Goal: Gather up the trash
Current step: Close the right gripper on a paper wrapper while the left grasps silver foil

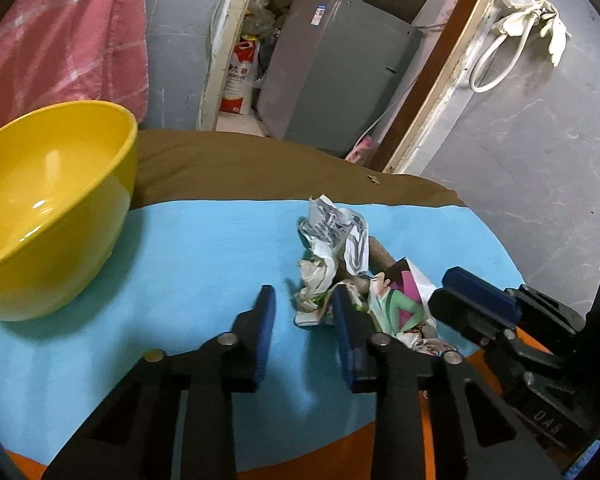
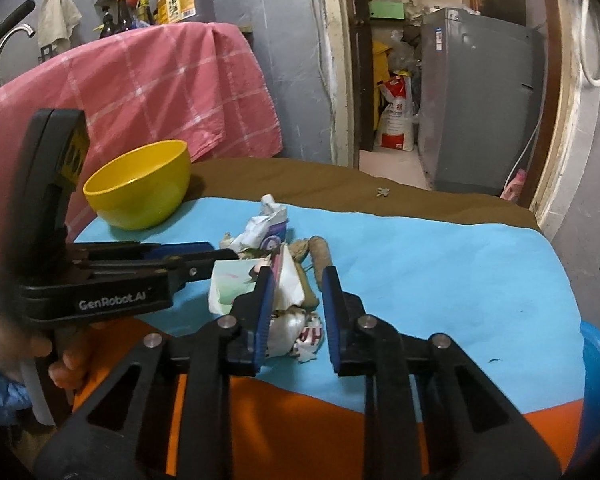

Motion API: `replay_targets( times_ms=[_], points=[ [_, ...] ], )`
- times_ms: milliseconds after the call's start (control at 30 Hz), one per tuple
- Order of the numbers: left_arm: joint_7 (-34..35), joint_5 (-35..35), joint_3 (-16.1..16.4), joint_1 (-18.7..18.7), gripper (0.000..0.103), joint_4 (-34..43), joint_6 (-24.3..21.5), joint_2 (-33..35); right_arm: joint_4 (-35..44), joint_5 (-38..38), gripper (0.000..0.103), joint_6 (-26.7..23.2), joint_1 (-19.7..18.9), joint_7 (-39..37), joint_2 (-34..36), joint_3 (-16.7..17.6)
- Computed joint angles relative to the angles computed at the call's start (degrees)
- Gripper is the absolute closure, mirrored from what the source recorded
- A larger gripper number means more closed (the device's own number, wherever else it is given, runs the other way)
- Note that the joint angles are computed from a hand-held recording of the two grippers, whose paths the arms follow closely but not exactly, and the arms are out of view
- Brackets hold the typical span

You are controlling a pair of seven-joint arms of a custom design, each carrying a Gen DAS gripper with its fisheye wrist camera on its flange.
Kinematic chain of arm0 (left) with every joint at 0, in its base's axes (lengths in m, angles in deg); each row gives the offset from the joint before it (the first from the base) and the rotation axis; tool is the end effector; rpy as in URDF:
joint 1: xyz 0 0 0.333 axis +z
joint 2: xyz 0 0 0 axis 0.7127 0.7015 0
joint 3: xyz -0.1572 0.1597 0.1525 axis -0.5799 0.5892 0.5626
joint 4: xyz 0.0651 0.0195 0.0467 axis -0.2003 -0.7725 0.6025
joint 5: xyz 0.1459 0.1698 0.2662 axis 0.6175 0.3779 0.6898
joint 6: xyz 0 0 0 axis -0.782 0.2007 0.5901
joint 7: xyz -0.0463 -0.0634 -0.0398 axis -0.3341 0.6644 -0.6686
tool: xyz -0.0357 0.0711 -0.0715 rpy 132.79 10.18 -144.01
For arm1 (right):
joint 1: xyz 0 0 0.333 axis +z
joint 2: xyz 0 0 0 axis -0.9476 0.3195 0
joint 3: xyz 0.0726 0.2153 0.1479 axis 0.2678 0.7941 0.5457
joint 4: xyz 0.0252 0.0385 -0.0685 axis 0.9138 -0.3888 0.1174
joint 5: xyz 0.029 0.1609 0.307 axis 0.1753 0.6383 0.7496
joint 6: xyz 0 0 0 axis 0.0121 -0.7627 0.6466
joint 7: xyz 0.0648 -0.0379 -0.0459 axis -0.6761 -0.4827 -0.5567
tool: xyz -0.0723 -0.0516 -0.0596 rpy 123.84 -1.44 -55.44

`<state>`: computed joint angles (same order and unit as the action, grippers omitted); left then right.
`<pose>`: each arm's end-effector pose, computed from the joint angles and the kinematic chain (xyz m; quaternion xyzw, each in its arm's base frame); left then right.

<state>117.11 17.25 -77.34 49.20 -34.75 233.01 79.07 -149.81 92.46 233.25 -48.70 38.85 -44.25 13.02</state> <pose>0.5681 -0.2039 0.3412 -0.5024 0.7684 -0.3937 0.0459 0.4873 0.1963 0.3433 -0.6855 0.5782 -0.2372 0.3737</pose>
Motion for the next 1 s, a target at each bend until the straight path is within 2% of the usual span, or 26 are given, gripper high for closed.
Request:
replay_targets(
  times_ms=[67, 133, 233, 400, 467, 533, 667, 833, 1000],
  points=[
    [0.0, 0.0, -0.2, 0.3, 0.089, 0.5, -0.7, 0.2, 0.6, 0.7, 0.073, -0.9, 0.7, -0.8, 0.2, -0.6],
    [-0.8, 0.5, 0.3, -0.3, 0.091, 1.4, -1.1, 1.0, 0.9, 0.3, 0.074, -1.6, 0.4, -0.6, 0.3, -0.3],
    [-0.9, -0.3, 0.0, 0.3, 0.094, 2.0, -1.9, 1.3, 1.1, -3.4, 0.074, -3.1, -3.1, 1.9, 0.4, 2.2],
    [-0.4, -1.9, -0.2, 0.5, 0.096, 2.4, -2.5, 1.3, 1.4, -14.0, 0.075, -5.4, -14.1, 9.4, 1.1, 10.8],
    [0.4, -3.1, -0.3, 0.6, 0.098, 2.3, -2.3, 1.1, 1.3, -16.0, 0.077, -5.7, -15.4, 11.0, 1.2, 11.6],
    [2.1, -5.2, -0.8, 0.9, 0.099, 1.8, -1.7, 0.7, 1.1, -18.0, 0.085, -5.4, -16.8, 12.6, 1.2, 12.6],
    [5.9, -9.9, -1.3, 0.9, 0.101, 0.9, -0.3, -0.3, 0.1, -20.4, 0.089, -3.4, -16.4, 14.6, 1.0, 12.0],
    [11.3, -16.8, -0.4, 0.0, 0.101, -0.5, 0.1, -2.2, -2.6, -14.7, 0.092, 1.7, -6.8, 10.9, -0.1, 4.4],
    [17.7, -25.2, 0.9, -1.2, 0.101, -2.1, 0.9, -4.4, -5.7, -11.2, 0.092, 8.9, -3.9, 10.0, -0.9, 2.7]
  ],
)
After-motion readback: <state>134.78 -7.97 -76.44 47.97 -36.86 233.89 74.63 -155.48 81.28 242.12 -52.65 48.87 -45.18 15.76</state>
